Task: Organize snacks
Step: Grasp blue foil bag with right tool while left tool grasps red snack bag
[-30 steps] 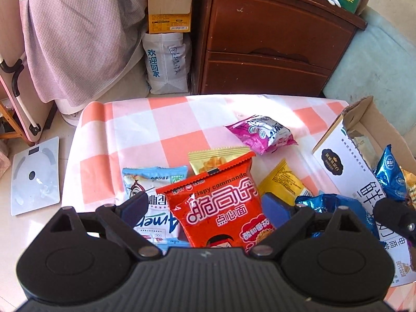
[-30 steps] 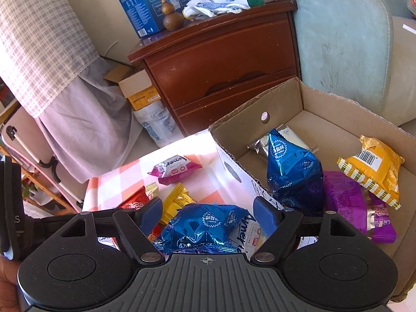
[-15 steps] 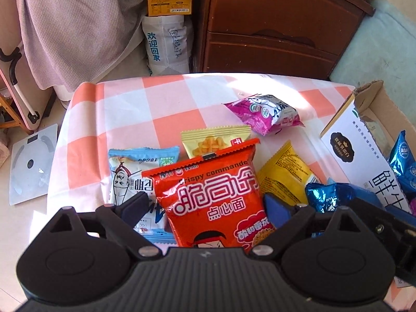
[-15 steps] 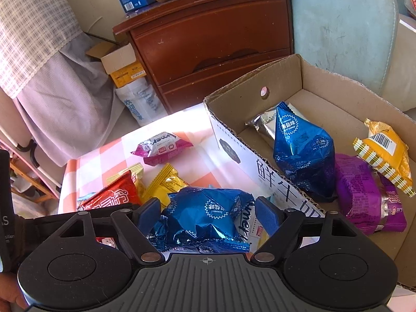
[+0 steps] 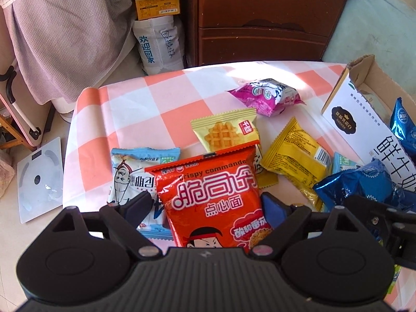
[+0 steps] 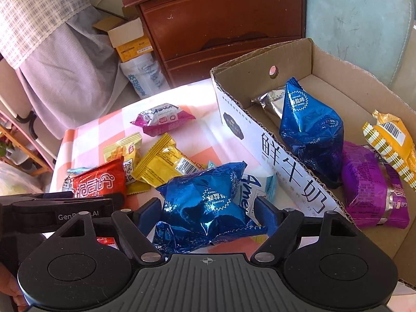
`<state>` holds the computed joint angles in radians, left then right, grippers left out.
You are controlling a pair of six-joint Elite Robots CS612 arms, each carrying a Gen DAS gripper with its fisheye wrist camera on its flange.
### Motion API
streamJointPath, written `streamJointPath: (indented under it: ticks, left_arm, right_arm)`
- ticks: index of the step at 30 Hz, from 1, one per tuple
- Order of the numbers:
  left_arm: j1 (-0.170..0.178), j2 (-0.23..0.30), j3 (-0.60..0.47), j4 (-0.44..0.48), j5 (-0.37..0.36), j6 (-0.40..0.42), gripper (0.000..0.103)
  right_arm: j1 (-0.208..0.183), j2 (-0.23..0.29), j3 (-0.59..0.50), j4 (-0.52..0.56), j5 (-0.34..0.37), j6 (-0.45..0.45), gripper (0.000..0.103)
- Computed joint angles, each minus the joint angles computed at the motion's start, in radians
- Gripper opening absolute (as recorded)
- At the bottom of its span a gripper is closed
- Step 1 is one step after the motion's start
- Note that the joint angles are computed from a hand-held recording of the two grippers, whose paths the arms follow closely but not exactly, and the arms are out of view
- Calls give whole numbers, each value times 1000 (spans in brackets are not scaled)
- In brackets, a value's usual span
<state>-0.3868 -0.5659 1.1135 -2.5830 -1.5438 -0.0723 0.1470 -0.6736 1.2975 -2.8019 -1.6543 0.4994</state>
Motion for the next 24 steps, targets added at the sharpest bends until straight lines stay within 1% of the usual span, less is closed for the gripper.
streamJointPath:
  ticks: [3,6,11,13,19,21,24]
  left_arm:
    - [0,-4,11,-7,4,26,91]
    - [-2,-8,21,-11,7,66,94]
    - [-11,-13,46,-41,37,143,95]
    - [-13,-16,58,-57,45,168,95]
    - [-14,-17,70,-86,46,195,95]
    - [-14,-17,72,-91,47,200,95]
    - [-15,-18,78,-102,52,203,90]
  right_arm:
    - [2,1,-7,25,2,-6,80]
    - [6,5,-15,45,2,-22,80]
    - [12,6,-24,90,-15,-48,80]
    - [14,5,-21,87,-15,-62,80]
    - [17,1,-11,72,-36,-102,80]
    - [15,-2,-4,60,-33,-107,80]
    - [8,-8,12,32,-12,-99,80]
